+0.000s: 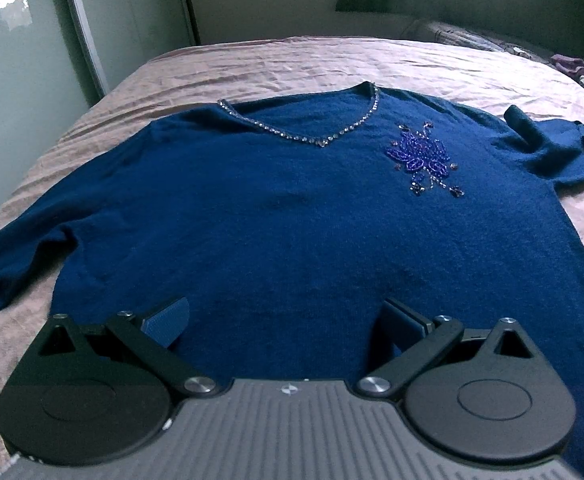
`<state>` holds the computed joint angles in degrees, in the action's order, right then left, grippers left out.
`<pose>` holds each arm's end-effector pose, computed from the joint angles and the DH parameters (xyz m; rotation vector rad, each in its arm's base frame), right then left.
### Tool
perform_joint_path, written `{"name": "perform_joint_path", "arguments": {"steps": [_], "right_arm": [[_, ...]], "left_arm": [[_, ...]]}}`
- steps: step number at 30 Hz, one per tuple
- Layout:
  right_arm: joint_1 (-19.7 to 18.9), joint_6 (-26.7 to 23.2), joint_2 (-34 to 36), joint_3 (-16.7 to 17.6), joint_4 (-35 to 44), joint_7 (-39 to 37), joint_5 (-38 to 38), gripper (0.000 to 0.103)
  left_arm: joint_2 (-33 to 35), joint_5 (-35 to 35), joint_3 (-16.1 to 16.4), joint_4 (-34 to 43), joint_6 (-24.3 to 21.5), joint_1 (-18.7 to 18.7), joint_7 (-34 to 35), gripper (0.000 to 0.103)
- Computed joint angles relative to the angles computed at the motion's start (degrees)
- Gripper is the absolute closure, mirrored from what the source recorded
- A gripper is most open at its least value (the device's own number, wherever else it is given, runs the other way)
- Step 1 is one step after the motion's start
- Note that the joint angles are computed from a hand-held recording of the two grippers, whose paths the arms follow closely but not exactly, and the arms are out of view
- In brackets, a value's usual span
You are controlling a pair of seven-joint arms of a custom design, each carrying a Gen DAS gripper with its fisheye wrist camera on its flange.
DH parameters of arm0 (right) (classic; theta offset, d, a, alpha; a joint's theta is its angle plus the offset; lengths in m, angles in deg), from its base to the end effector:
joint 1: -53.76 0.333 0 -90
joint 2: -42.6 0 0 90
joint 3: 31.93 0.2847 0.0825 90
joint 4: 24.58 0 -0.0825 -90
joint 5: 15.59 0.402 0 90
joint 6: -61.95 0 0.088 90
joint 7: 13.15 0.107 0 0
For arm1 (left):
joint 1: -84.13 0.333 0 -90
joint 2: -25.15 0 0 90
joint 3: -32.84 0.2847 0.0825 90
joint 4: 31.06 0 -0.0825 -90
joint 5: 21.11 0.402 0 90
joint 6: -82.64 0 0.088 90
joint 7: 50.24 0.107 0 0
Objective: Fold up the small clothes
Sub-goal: 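Grasp the sweater sleeve cuff with the right gripper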
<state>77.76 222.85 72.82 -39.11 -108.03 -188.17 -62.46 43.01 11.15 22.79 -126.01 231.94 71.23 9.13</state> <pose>0.6994 0.2678 0.4298 -0.9917 1.9936 -0.5531 0.6461 -0.2718 0.4658 -1.5578 1.9694 -0.6271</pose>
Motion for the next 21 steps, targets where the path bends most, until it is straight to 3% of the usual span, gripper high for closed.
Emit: {"name": "perform_joint_path", "arguments": {"steps": [3,4,5,7,8,10,12,13,17,19,20,21], "right_arm": [[1.48,13.89,-1.26,-5.39,-4.91,15.82,-3.23,0.097],[1.48,15.55,-1.37,-5.82,-5.32,19.08,-4.52,0.097],[2.58,14.02,-1.84,-6.57,-5.7,18.31,-3.72,0.097],[2.64,3.29,-2.98,-3.68,-4.1,10.18,-4.18,0.096],[2.25,-4.51,-2.6,-0.94,-1.47,1.47,-3.33,0.093],[3.3,-17.72,0.41,1.8,5.72,-12.81,-3.12,0.075],[4.87,-24.36,4.03,2.32,11.84,-23.37,-4.51,0.027],[5.41,-25.44,5.09,2.05,13.35,-26.18,-5.07,0.02],[6.51,-31.55,10.67,1.62,21.36,-39.38,-3.49,0.02],[6.53,-31.22,11.54,0.59,21.76,-41.22,-2.94,0.021],[5.88,-30.13,11.59,0.49,21.55,-40.97,-1.94,0.03],[4.82,-28.37,11.09,0.67,20.62,-39.91,-0.35,0.046]], "left_arm": [[-0.15,-0.02,0.06,-0.14,0.17,0.08,-0.33,0.0],[-0.17,0.01,0.08,-0.15,0.15,0.08,-0.45,0.0],[-0.19,-0.02,0.06,-0.16,0.1,0.11,-0.46,0.0],[-0.43,-0.25,-0.03,-0.45,0.24,0.25,-0.33,0.0],[-0.55,-0.19,-0.02,-0.61,0.34,0.28,-0.3,0.0],[-0.72,0.35,0.13,-0.75,0.18,0.12,-0.63,0.0],[-0.59,0.23,0.05,-0.57,-0.03,0.16,-0.57,0.0],[-0.53,0.05,-0.02,-0.45,-0.17,0.2,-0.45,0.0],[-0.34,0.2,-0.09,-0.2,-0.58,0.0,-0.13,0.0],[0.02,0.79,0.03,0.35,-1.16,-0.34,-0.18,0.0],[0.18,0.85,0.04,0.56,-1.33,-0.4,-0.17,0.0],[0.45,0.85,0.03,0.99,-1.68,-0.51,-0.18,0.0]]}}
